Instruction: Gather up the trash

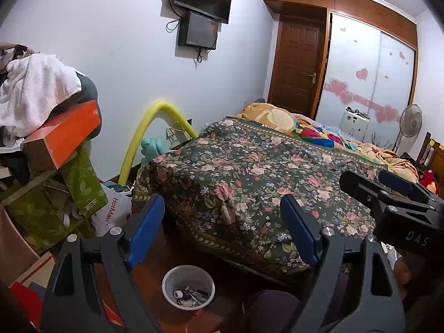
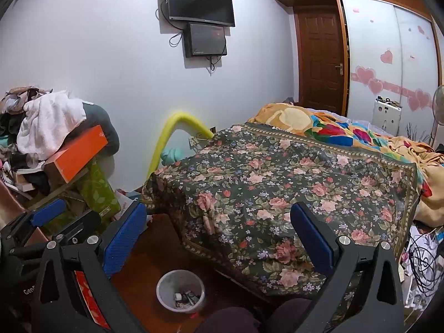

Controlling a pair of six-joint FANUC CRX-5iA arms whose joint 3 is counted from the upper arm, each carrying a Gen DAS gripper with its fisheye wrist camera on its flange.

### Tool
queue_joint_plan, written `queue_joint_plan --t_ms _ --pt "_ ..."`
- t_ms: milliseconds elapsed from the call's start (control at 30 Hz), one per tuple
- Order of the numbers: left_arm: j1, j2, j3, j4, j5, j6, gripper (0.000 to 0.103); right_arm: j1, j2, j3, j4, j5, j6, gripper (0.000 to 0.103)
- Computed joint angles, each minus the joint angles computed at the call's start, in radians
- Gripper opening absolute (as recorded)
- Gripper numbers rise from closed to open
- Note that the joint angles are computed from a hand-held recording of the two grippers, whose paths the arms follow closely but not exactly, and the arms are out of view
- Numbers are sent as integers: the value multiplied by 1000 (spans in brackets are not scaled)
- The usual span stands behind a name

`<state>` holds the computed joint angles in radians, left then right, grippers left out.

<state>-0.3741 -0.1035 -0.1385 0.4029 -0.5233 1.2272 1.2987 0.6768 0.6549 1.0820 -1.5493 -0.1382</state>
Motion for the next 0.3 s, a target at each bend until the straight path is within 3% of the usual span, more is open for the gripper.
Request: queue_joint_plan --t_ms 300 --pt "-7 8 20 -20 -13 14 85 0 -18 -27 -6 -2 -37 103"
